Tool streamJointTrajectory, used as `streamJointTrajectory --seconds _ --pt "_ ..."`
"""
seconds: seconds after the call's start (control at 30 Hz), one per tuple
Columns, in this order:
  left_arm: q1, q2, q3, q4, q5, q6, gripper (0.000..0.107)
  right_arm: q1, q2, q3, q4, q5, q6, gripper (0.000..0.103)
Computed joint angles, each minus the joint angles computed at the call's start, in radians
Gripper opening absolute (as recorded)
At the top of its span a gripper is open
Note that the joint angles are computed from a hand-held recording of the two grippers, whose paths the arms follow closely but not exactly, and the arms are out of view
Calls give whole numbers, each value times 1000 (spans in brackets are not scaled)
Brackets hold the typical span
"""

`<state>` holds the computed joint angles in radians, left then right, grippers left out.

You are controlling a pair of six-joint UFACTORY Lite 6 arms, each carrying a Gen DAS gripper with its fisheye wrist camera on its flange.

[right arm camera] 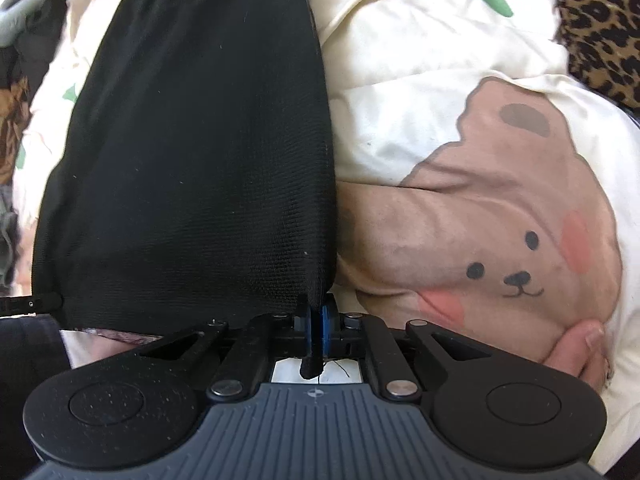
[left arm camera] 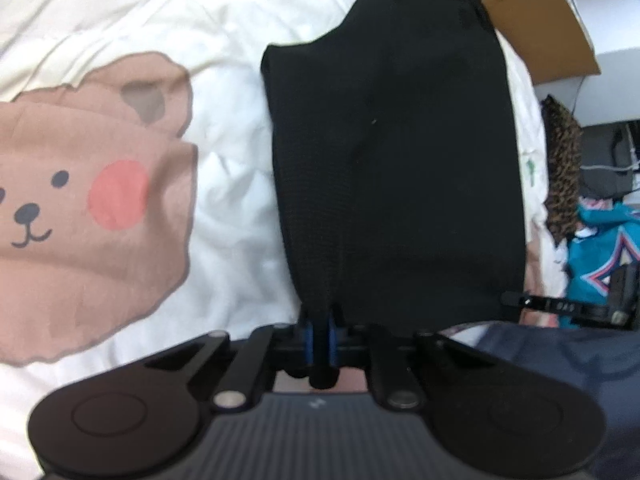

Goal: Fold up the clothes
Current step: 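Close both tools on the waistband edge of the black pants, then lift the waistband with both tools and fold it over toward the leg ends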

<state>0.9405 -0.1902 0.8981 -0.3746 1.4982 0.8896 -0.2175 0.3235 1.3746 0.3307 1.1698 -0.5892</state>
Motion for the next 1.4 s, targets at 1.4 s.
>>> streamJointTrajectory --seconds 1.4 --pt "-203 9 231 -62 140 -212 6 -95 -22 133 9 209 -82 2"
